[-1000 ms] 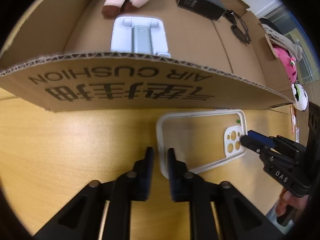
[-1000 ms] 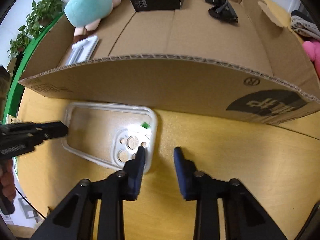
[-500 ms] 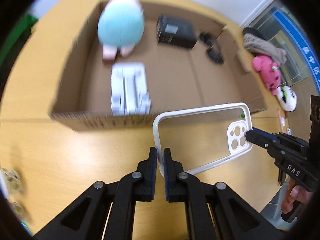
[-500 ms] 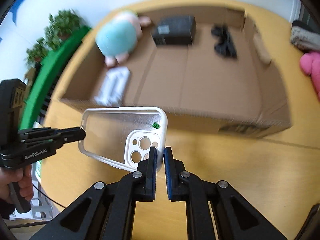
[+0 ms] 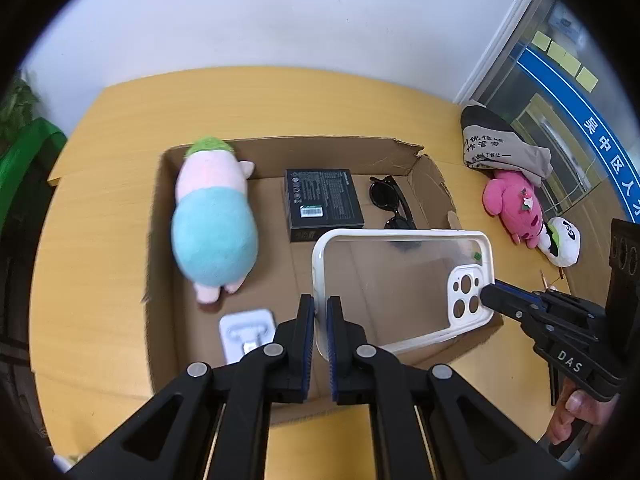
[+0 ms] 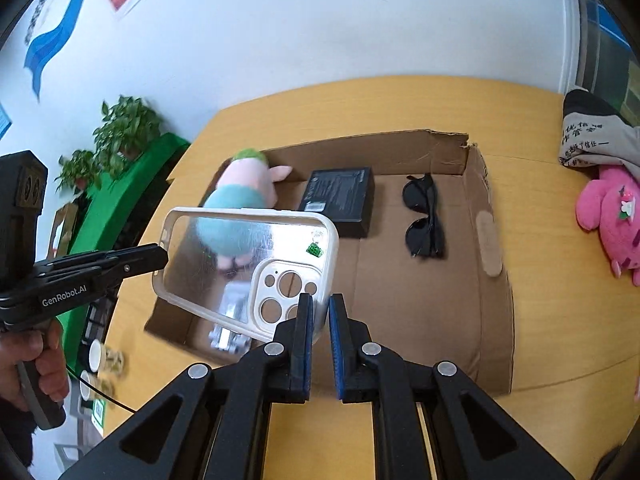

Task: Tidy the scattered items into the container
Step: 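Lift the phone case and carry it over the box with the right tool, then lower the phone case into the box and open the right tool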

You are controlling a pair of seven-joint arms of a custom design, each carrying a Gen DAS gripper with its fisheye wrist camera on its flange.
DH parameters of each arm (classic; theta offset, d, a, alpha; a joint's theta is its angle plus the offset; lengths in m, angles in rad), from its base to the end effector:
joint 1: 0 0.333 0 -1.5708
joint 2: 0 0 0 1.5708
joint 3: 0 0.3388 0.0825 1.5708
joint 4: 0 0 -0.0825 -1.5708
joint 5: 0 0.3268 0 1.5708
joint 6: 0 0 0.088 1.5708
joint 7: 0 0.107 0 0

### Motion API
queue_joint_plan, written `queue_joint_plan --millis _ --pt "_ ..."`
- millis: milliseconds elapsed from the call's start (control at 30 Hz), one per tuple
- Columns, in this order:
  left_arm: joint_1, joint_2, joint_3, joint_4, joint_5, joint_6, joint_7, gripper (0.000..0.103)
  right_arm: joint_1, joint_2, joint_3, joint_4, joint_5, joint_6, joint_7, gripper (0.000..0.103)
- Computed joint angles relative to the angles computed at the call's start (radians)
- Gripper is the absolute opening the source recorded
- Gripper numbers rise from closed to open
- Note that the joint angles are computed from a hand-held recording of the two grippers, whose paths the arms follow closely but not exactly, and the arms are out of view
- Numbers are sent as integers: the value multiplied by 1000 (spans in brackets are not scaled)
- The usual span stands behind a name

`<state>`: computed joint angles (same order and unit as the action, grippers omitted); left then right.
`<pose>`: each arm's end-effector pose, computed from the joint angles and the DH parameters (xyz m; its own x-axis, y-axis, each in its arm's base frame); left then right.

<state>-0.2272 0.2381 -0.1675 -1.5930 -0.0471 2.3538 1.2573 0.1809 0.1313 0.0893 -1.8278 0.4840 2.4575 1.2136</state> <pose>0.5826 -0.2292 0.5915 -0.0970 -0.9672 0.2347 -0.8933 -0.0194 -0.4491 0.5677 0.1538 0.5590 0.3792 -0.8831 -0.2762 -0.8311 -0.1937 -0.5213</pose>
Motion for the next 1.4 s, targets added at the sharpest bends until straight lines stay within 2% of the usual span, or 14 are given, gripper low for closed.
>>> queue_joint_plan --millis 300,400,633,667,767,833,900,1033,1167,1300,1400 --pt "-7 212 4 183 -32 -80 50 5 -38 242 6 194 -114 -78 96 8" --pt "-17 283 10 244 -32 -135 46 6 -44 301 12 227 -162 -98 132 8" --pt "-29 355 36 277 -31 -212 -21 8 -58 390 29 274 -238 -156 162 10" --pt "-29 349 36 273 -28 -216 -27 9 -55 384 24 265 -255 -150 168 17" --pt "-35 290 41 209 1 -179 -30 23 -47 348 3 229 -317 -150 192 58" --pt "-45 228 47 148 31 -139 -47 44 -50 291 -6 174 -339 -118 206 67" --pt "-55 167 49 93 64 -95 -68 53 -56 239 -6 133 -334 -100 224 81" --pt "-88 27 56 -36 202 -18 -131 73 -54 124 -4 63 -315 -69 248 91" --pt "-87 -92 31 -134 314 0 -153 77 -30 4 -6 -35 -295 5 254 102" --pt "-53 -212 0 -257 360 48 -225 78 9 -79 -15 -101 -317 0 288 102" --pt "-24 -270 -26 -315 390 47 -297 78 34 -132 -19 -142 -318 -3 293 102"
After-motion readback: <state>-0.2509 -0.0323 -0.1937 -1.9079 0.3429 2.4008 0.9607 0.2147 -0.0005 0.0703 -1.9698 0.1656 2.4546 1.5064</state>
